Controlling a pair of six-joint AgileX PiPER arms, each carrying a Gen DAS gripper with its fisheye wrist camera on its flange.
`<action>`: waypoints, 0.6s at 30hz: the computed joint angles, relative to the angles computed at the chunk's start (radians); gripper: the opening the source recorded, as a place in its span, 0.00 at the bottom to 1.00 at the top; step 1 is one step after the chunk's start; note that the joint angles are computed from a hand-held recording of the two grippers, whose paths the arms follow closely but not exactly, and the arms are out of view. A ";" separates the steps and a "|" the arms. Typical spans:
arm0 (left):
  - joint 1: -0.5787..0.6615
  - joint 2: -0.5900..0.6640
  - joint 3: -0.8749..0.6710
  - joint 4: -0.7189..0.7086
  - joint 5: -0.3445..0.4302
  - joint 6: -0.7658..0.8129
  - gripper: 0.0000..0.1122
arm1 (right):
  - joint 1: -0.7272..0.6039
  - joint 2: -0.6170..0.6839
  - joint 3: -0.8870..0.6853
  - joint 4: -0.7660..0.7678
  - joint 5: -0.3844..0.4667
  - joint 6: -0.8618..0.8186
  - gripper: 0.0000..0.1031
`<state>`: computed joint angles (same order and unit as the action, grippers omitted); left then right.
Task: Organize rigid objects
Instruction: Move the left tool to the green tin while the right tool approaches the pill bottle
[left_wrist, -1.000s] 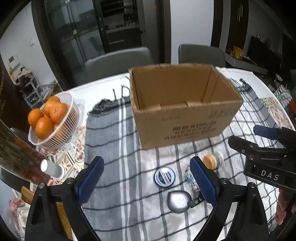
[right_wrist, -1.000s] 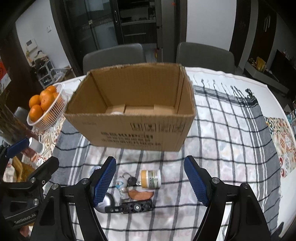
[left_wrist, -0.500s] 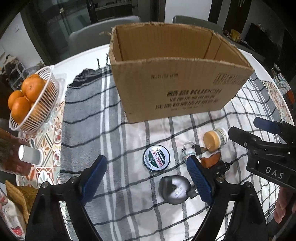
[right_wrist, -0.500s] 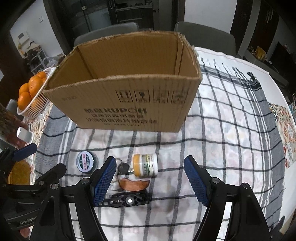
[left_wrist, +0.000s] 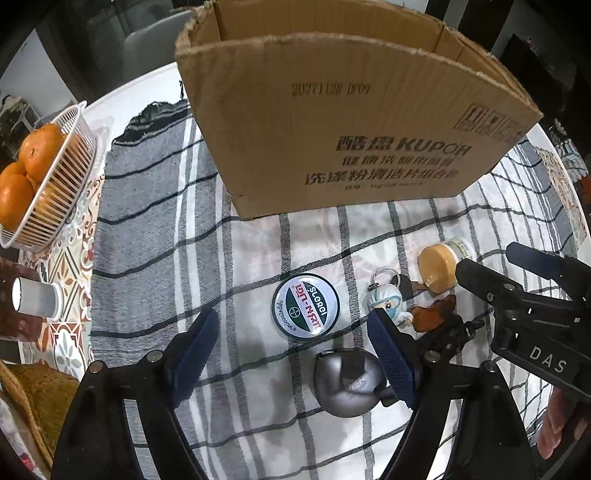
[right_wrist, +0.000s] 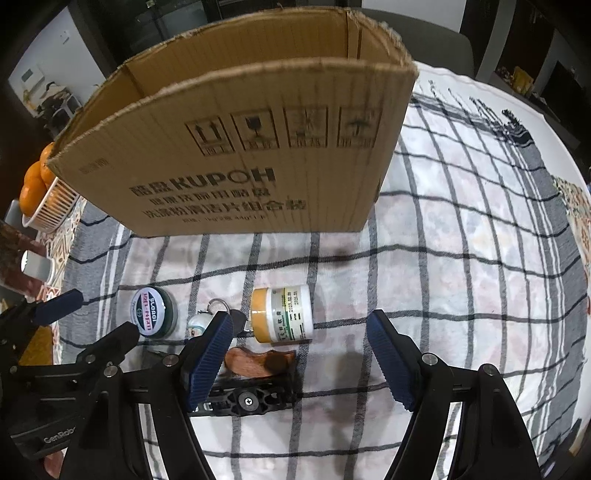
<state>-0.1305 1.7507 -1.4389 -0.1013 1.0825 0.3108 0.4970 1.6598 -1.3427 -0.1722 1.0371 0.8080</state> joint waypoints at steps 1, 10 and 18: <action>-0.001 0.008 -0.003 -0.001 0.002 -0.002 0.73 | -0.004 0.003 0.003 0.006 -0.004 -0.002 0.73; -0.020 0.062 -0.016 0.017 -0.001 -0.054 0.69 | -0.024 0.022 0.017 0.043 -0.043 -0.031 0.70; -0.033 0.108 -0.030 0.031 -0.009 -0.100 0.63 | -0.027 0.054 0.006 0.044 -0.043 -0.037 0.63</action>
